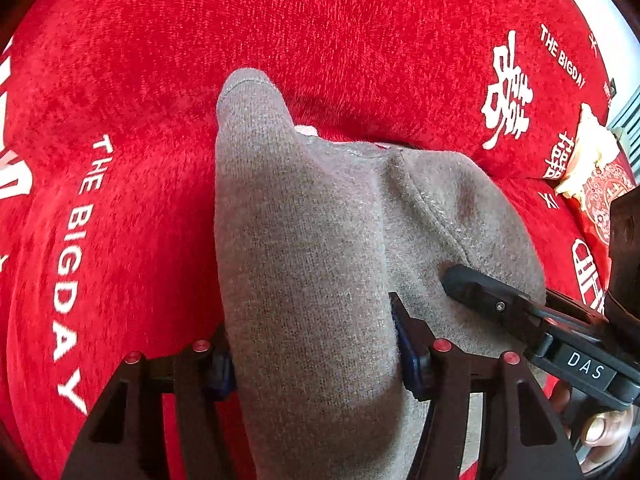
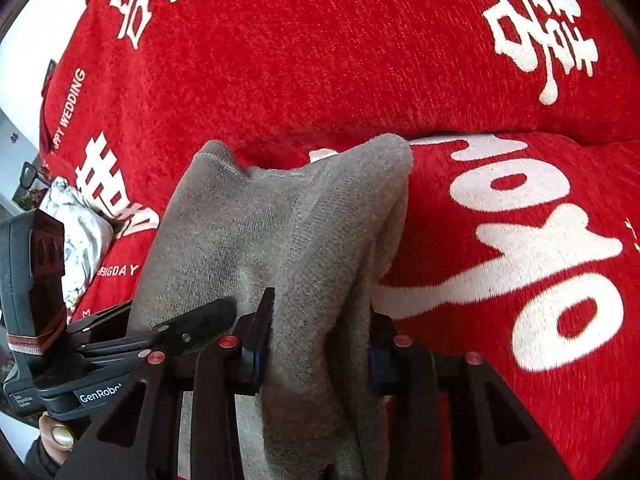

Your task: Fold small clothes

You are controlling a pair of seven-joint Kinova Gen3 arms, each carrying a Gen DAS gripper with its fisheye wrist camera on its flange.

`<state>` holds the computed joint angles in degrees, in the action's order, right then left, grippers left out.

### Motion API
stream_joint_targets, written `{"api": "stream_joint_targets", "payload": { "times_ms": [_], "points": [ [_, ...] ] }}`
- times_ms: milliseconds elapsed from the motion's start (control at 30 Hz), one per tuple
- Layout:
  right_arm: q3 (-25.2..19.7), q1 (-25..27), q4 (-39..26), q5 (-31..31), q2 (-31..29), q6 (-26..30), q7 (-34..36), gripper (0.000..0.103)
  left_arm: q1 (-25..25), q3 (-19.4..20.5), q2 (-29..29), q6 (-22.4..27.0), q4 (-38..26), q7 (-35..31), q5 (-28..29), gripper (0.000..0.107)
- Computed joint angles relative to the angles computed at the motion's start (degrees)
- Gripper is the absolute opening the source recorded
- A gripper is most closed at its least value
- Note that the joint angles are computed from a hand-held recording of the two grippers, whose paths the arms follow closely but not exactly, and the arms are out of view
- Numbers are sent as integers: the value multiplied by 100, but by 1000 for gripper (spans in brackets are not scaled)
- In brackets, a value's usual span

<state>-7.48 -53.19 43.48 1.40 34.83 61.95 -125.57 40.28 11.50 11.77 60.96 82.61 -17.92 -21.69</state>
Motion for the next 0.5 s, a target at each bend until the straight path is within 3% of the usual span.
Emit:
{"api": "stream_joint_targets", "payload": {
  "times_ms": [500],
  "points": [
    [23,-513,661,629,-536,-111,-394,40,413,318,-367,261,324,853,-534,62]
  ]
}}
